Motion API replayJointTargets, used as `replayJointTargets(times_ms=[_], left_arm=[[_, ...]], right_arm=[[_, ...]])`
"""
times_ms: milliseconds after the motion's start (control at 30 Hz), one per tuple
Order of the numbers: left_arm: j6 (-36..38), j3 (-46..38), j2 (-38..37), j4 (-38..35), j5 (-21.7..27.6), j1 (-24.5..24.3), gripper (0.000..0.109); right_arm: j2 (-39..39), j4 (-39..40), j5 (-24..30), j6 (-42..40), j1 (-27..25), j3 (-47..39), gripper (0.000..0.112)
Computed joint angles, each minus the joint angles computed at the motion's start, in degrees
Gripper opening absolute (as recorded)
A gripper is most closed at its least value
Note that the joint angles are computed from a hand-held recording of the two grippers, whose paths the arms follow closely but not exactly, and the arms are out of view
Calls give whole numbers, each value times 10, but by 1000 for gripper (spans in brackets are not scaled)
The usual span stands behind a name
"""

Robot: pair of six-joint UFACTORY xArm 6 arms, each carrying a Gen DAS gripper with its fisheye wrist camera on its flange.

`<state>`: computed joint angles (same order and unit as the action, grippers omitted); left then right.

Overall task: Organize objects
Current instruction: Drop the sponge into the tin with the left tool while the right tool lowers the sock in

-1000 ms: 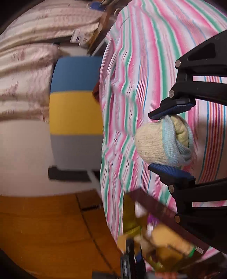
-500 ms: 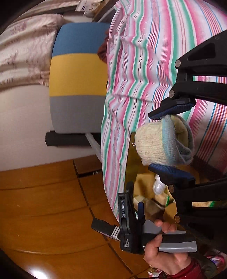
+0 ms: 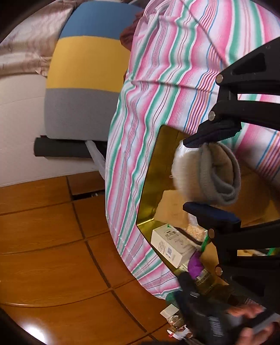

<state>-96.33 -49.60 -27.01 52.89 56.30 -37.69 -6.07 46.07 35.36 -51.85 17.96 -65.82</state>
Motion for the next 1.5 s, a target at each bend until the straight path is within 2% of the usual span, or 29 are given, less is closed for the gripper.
replayJointTargets(times_ms=[100,233,300,400,500,633,733,800,867,967,1067,1200,1300,1400,1500], left_arm=[[12,8,-9,-32,11,-3,103],[-8,33,-35,-56,2,-7,103],[-20,35,-40,-57,13,-15,103],[-28,30,-42,-51,46,-31,103],[-33,30,-45,-52,49,-35,103],[-43,27,-41,-53,44,-40,103],[-43,20,-34,-52,52,-47,103],[-46,12,-28,-50,65,-53,103],[-44,6,-23,-51,74,-57,103],[-40,-6,-14,-60,91,-63,103],[-26,-15,-8,-71,103,-67,103],[-16,-37,0,-60,153,-88,103],[-10,-64,18,-46,211,-106,103],[19,-95,40,-41,263,-118,103],[52,-109,44,-50,283,-124,103]], right_arm=[[32,-17,7,17,16,-38,53],[64,-84,0,53,39,-73,49],[63,-80,-5,52,39,-75,49],[49,-65,-14,74,27,-65,49],[35,-31,5,82,1,-59,49],[15,-56,51,94,-22,-48,49],[-3,-97,47,89,-16,-24,49],[-12,-130,26,88,-5,-6,49],[-17,-130,7,78,3,6,49],[-7,-167,-25,125,15,6,49],[25,-140,-3,131,15,-28,49],[20,-115,3,162,15,-30,51],[-17,-79,7,172,15,2,64],[-62,-106,-25,206,26,51,67],[-95,-164,-61,261,40,88,75]])
